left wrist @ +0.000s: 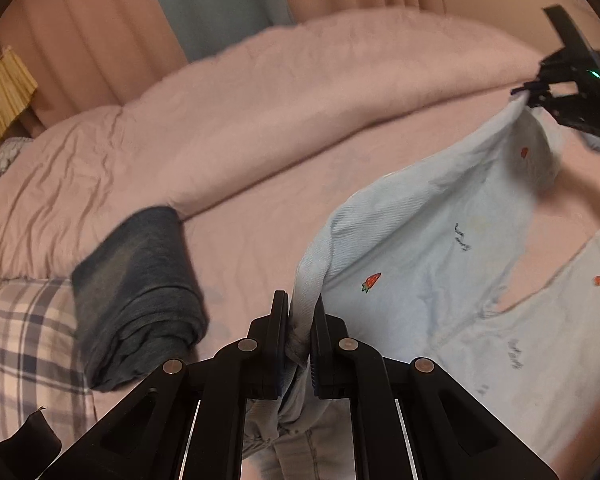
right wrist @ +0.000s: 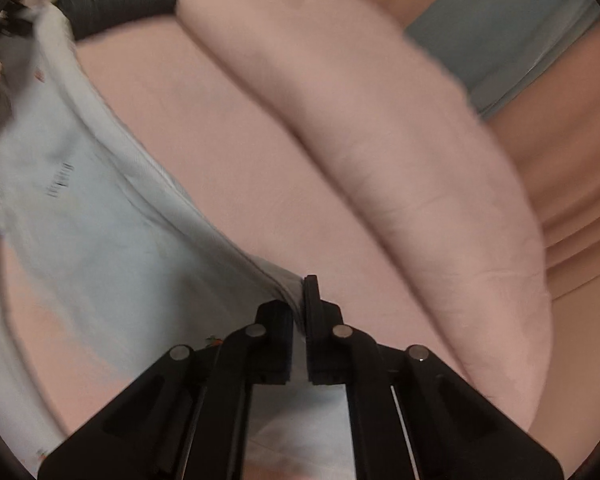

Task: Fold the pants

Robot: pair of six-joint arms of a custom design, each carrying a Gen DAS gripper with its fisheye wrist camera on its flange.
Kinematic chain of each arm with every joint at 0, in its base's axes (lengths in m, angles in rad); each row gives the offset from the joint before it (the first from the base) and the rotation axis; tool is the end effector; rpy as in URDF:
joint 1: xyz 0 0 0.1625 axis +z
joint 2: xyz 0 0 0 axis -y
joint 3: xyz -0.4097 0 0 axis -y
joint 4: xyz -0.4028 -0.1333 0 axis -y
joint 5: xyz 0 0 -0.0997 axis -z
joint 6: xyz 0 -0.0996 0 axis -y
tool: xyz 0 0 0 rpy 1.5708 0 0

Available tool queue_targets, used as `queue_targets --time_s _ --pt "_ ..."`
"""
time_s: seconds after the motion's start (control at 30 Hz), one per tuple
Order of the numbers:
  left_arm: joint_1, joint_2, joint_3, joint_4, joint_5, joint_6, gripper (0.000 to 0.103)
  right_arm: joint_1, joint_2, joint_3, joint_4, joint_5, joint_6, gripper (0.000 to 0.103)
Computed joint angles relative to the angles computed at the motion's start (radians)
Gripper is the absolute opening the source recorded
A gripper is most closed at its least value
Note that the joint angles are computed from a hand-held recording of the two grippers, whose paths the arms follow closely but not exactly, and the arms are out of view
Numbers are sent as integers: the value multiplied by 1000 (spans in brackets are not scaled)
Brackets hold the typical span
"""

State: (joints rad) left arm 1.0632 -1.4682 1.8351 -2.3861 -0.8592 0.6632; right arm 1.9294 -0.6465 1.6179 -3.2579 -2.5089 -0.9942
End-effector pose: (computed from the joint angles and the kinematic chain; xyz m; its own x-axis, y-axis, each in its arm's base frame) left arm -0.0894 -0.5688 0.4008 -0.3603 0.5799 -0.7306 0.8374 0.5463 0.0207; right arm 0.2841 -0.6070 0.0977 -0.1811 -0.4354 0.8818 -0.7643 0.6266 0.1525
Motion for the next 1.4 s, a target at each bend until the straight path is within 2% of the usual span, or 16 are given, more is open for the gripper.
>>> queue_targets --time_s 0.1,0.27,0.37,0.5,0.63,0.77,0.87,0.97,1.0,1.13,1.17,1.23,1.3,1.33,1.37,1.4 --pt "-30 -93 40 17 -25 -5 9 89 -62 105 -101 -26 -51 4" --pt "-66 -235 161 50 31 31 9 209 -93 235 -261 -72 -131 5" --pt "-52 -318 235 86 36 72 9 265 -109 342 -254 -100 -87 5" --pt "-42 -412 361 93 106 196 10 313 -144 503 -67 -123 110 5" --pt "2 -440 430 95 142 263 14 342 -139 583 143 -130 302 5" --pt "20 -458 471 50 137 297 14 346 -77 604 227 -155 361 6" --pt "28 -473 458 68 102 279 14 367 -93 601 335 -152 442 6" --pt "40 -474 443 95 76 258 15 365 -105 594 350 -159 473 6" --pt "43 -469 449 107 88 254 15 368 -125 590 381 -148 518 6" --pt "32 -509 511 69 114 324 15 341 -126 595 423 -123 588 10" --pt "29 -522 510 90 112 316 18 340 -120 597 433 -122 598 10" --pt "20 -549 474 226 118 232 26 344 -102 599 407 -139 577 10" --pt "10 -587 419 407 110 129 36 347 -124 594 466 -125 635 10" --pt "3 -612 405 450 102 109 37 344 -158 589 535 -94 687 16" --pt "-9 -642 396 487 91 87 37 349 -200 587 604 -51 742 30" --pt "-22 -666 380 521 68 51 37 354 -233 584 633 -8 767 38"
